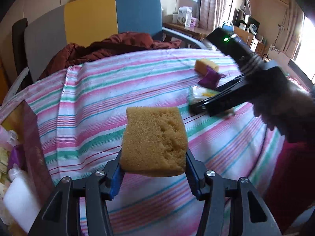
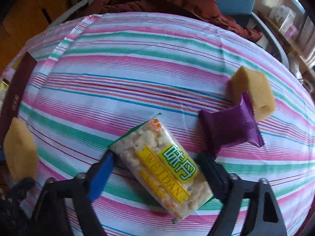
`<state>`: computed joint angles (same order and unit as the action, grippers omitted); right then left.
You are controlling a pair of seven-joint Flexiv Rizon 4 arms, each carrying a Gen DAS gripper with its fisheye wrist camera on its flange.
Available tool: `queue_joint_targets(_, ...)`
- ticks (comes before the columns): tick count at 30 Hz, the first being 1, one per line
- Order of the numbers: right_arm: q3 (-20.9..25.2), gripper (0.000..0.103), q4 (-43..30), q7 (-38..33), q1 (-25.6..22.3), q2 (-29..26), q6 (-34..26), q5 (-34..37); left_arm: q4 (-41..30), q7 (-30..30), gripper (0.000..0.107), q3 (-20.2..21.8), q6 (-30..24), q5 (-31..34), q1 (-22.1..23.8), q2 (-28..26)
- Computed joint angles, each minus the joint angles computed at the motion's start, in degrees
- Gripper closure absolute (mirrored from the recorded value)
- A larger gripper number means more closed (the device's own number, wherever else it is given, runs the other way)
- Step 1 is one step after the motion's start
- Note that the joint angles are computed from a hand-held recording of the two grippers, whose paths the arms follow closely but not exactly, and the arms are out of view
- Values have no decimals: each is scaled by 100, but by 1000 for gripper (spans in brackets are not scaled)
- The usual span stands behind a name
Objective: Organize objects
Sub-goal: 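Grasp a yellow sponge with the left gripper while the right grasps the second WEIDAN pack, then carry the sponge and cracker pack to the gold tray and release both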
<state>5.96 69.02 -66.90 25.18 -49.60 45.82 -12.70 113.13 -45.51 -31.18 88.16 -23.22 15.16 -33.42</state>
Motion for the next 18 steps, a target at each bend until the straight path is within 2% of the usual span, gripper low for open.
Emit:
queue_joint_targets(2,31,45,105,-52,4,68,86,6,226,79,51,-342,190,-17,298,135)
queue_joint_targets(5,2,56,217,5,60,144,91,-35,451,-14,51,-601,326,52,598,359)
queue_joint_targets(9,-85,58,308,233,159,209,18,-138,664,-214,51,-788,437,135,916,644)
queue_joint_targets(18,-50,58,595,646,229,401,99,-215,1134,-850,51,-1601,781,467,2146,1099)
